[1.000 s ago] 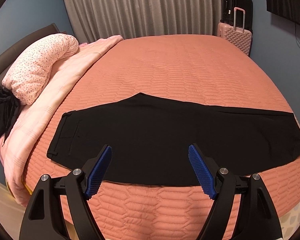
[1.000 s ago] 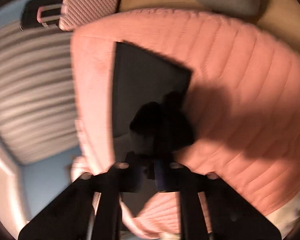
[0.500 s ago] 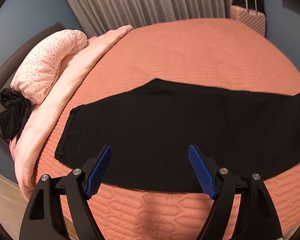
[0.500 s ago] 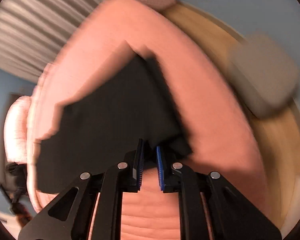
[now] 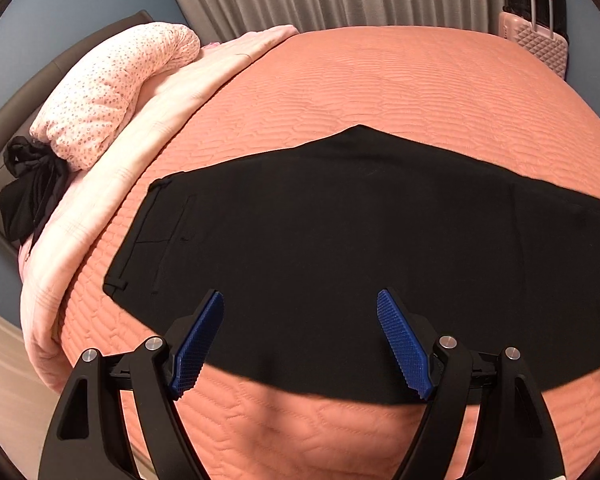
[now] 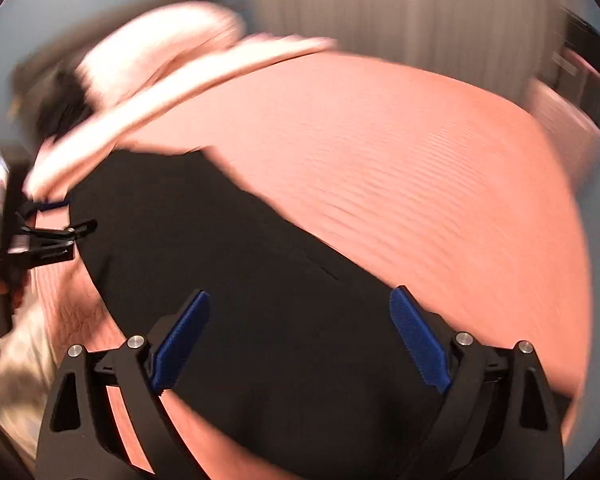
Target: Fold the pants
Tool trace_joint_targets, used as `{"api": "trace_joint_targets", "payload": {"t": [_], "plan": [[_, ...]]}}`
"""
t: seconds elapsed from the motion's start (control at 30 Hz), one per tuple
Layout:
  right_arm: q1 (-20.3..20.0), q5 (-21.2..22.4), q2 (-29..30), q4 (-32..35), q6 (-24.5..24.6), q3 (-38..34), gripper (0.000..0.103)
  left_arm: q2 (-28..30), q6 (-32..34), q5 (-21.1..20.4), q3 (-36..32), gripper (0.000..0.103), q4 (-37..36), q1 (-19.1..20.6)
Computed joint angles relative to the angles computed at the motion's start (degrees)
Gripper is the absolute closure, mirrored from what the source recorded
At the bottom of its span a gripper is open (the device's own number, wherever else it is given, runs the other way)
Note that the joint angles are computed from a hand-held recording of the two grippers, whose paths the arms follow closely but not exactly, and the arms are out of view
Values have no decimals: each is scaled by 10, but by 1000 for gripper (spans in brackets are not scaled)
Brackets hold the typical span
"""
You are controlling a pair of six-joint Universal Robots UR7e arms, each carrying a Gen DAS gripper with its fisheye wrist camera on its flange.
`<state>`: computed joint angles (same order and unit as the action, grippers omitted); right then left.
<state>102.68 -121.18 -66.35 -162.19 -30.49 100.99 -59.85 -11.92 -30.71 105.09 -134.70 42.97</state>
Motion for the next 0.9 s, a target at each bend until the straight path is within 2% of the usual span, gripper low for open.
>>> {"api": "trace_joint_targets", "payload": {"t": [0.03, 0.1, 0.17, 0.3, 0.37, 0.4, 0.43, 0.47, 0.53, 0.63, 0.67, 0.7, 0.77, 0.83, 0.9], "plan": [[-3, 25, 43, 46, 2, -57, 29, -5, 9, 3, 6, 26, -6, 0], [-5, 55, 115, 116, 7, -161, 36, -18, 35, 8, 19, 26, -19, 4], [-2, 69, 177, 166, 9, -242, 37, -32, 46, 9, 25, 26, -18, 11], [8, 55, 279, 248, 1, -370, 37, -55, 38, -10, 20, 26, 5, 32], [5, 46, 292, 263, -6, -377, 39, -59, 42, -13, 18, 26, 4, 42], [2, 54, 300, 282, -3, -388, 54, -60, 46, -11, 17, 26, 0, 47], [-1, 57, 308, 298, -3, -399, 74, -60, 48, -9, 15, 26, -2, 50], [-2, 56, 316, 312, -16, -410, 79, -59, 56, -10, 13, 26, -9, 55], [0, 55, 326, 318, -34, -429, 91, -52, 80, -4, 9, 26, -39, 66], [-3, 64, 328, 259, -31, -437, 92, -34, 111, 14, -1, 26, -83, 81], [-6, 44, 339, 236, -26, -446, 92, -25, 122, 20, -7, 26, -102, 88], [-6, 0, 356, 233, -22, -460, 90, -17, 129, 23, -13, 26, -112, 95], [-6, -44, 364, 258, -15, -469, 88, -1, 133, 41, -27, 26, -118, 107], [-3, -15, 330, 205, -18, -417, 88, 4, 131, 64, -35, 26, -109, 115], [-2, 33, 273, 138, 16, -334, 88, -2, 145, 73, -35, 25, -125, 122]]}}
